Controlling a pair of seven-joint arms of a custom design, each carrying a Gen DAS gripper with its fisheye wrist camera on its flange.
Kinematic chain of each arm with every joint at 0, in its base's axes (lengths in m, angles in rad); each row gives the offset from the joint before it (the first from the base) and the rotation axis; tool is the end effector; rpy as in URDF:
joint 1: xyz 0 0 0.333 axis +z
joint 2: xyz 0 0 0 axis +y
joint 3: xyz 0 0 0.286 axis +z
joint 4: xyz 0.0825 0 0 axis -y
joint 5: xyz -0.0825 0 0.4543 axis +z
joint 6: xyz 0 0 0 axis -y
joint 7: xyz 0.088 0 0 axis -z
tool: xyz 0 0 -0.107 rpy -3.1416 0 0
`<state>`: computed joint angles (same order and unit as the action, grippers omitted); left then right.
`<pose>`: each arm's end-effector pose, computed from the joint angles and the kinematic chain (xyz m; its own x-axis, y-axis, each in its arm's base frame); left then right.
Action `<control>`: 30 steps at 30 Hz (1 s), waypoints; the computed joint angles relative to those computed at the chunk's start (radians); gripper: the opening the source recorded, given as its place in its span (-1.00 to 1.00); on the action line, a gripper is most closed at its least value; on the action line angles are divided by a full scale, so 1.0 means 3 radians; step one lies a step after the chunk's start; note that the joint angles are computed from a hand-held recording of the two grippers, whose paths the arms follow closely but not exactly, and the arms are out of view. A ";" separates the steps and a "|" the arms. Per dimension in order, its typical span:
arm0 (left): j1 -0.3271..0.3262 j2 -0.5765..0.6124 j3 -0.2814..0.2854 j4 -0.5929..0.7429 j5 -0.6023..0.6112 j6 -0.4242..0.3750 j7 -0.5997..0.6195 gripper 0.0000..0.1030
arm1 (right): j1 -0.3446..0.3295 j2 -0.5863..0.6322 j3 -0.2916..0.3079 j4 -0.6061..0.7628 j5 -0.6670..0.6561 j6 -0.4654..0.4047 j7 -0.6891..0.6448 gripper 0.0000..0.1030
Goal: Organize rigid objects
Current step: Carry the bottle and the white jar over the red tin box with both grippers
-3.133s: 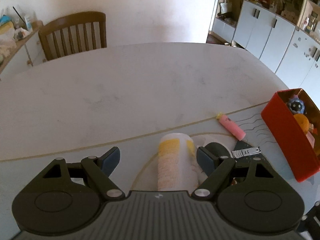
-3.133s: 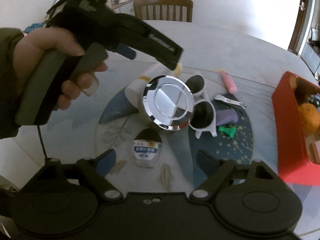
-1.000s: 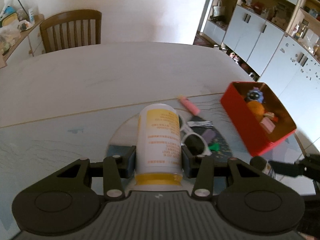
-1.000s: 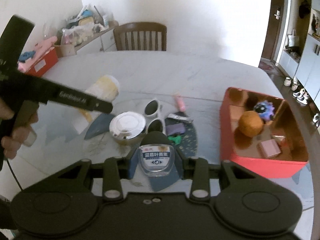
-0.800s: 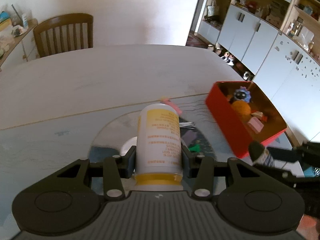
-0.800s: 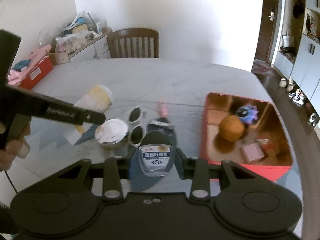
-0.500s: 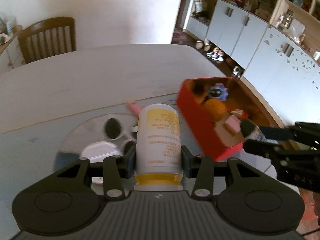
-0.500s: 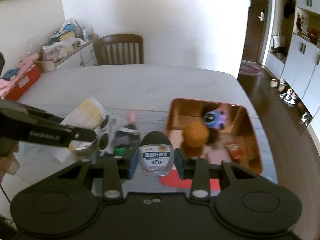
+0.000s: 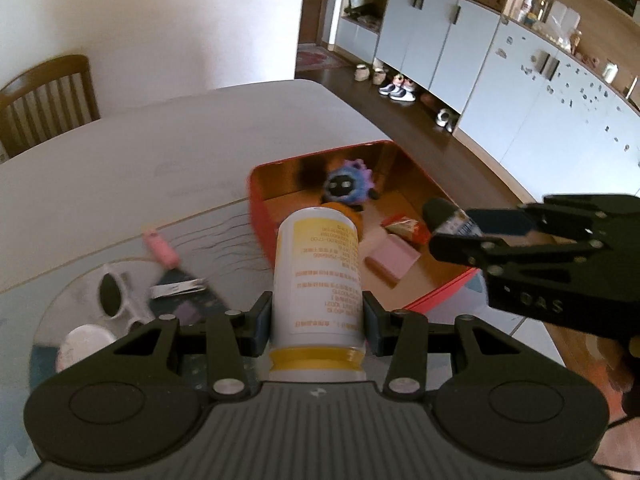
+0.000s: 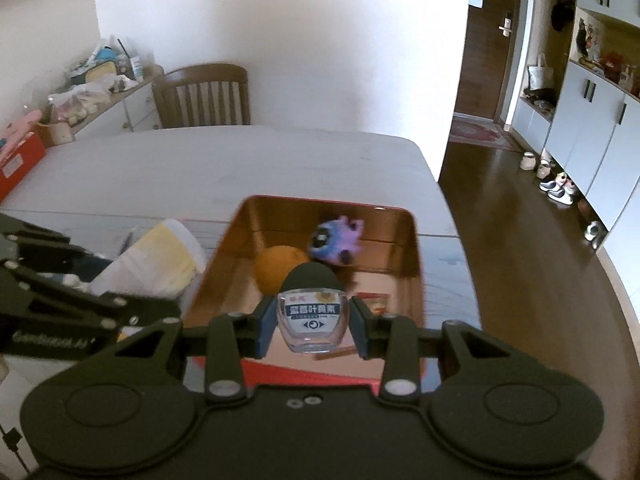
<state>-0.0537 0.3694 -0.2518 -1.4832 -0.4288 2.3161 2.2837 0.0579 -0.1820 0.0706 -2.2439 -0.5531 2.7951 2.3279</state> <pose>0.7347 -0.2133 0.4764 -0.7133 -0.6902 0.1214 -0.6090 0.5248 -0.5947 0.5945 0.1023 0.4604 -0.1609 -0.9866 -0.0257 -0.6846 0.1303 -0.7172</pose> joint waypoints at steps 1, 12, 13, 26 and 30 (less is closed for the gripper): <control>-0.0019 -0.0002 -0.0005 -0.0011 0.0016 0.0013 -0.0012 -0.14 | -0.0007 0.0017 -0.0021 0.0002 0.0014 0.0009 -0.0031 -0.28; -0.0265 0.0364 0.0005 0.0414 0.0442 -0.0146 -0.0414 -0.14 | 0.0023 0.0189 -0.0206 0.0039 0.0443 0.0091 -0.0771 -0.28; -0.0271 0.0395 0.0003 0.0451 0.0465 -0.0169 -0.0446 -0.14 | 0.0029 0.0187 -0.0215 0.0033 0.0499 0.0099 -0.0865 -0.28; -0.0434 0.0847 0.0044 0.0988 0.0854 -0.0238 -0.0872 -0.13 | 0.0058 0.0434 -0.0283 0.0227 0.1010 0.0066 -0.1570 -0.28; -0.0461 0.0954 0.0060 0.1103 0.0938 -0.0213 -0.0973 -0.13 | 0.0067 0.0529 -0.0299 0.0315 0.1130 0.0030 -0.1675 -0.28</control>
